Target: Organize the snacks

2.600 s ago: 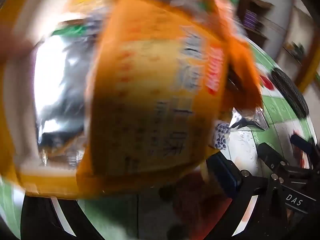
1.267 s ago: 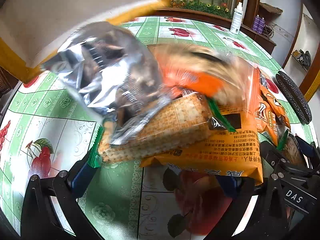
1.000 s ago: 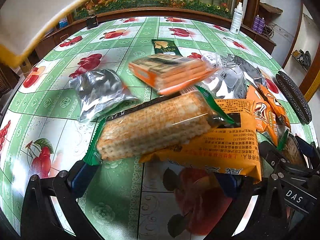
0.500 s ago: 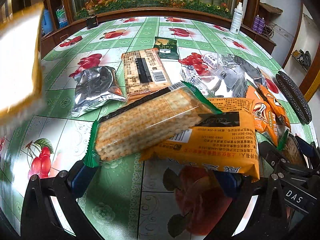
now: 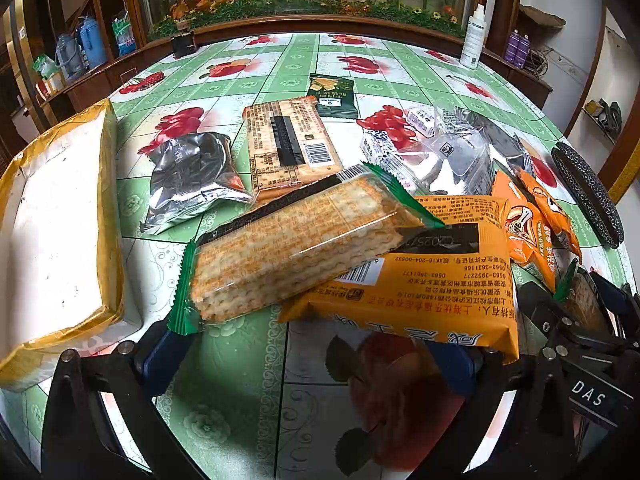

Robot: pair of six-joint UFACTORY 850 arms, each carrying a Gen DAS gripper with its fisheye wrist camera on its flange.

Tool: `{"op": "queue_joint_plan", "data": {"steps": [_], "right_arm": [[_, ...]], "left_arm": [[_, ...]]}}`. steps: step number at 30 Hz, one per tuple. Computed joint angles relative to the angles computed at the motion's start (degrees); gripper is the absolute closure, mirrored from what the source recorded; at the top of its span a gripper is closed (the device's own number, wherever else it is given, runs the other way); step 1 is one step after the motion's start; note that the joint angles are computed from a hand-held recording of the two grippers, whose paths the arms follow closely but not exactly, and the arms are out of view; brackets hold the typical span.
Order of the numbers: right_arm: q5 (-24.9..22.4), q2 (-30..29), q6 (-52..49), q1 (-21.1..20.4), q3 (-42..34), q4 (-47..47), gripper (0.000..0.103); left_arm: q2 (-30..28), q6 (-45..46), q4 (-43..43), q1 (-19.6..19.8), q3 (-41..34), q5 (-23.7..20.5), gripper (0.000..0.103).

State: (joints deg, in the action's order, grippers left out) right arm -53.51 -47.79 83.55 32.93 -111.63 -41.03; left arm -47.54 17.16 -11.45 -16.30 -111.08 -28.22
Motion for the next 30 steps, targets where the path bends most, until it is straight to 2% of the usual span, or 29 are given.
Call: {"op": "queue_joint_plan", "data": {"steps": [1,18,25,27,30], "right_arm": [[0.0,0.0,0.0,0.0,0.0,0.0,0.000],[0.0,0.0,0.0,0.0,0.0,0.1,0.000],[0.6,0.2,-0.7,-0.1,0.2,0.2,0.000],[0.7,0.2,-0.9,-0.2,0.2,0.2,0.000],[1.0,0.2,-1.4,-0.2,0.2,0.3,0.000]], "left_arm": [[0.4,0.6,-0.5,0.0,0.9,1.4,0.000],[0.2,0.3,-0.3,0.0,0.6,1.0,0.000],[1.6,-1.6,1.6,-0.1,2.7,1.2,0.000],[2.0,3.3,-0.9,0.2,3.0,-0.3,0.000],[1.9,9.8,-3.8,0.6,2.0,-5.3,0.000]]}}
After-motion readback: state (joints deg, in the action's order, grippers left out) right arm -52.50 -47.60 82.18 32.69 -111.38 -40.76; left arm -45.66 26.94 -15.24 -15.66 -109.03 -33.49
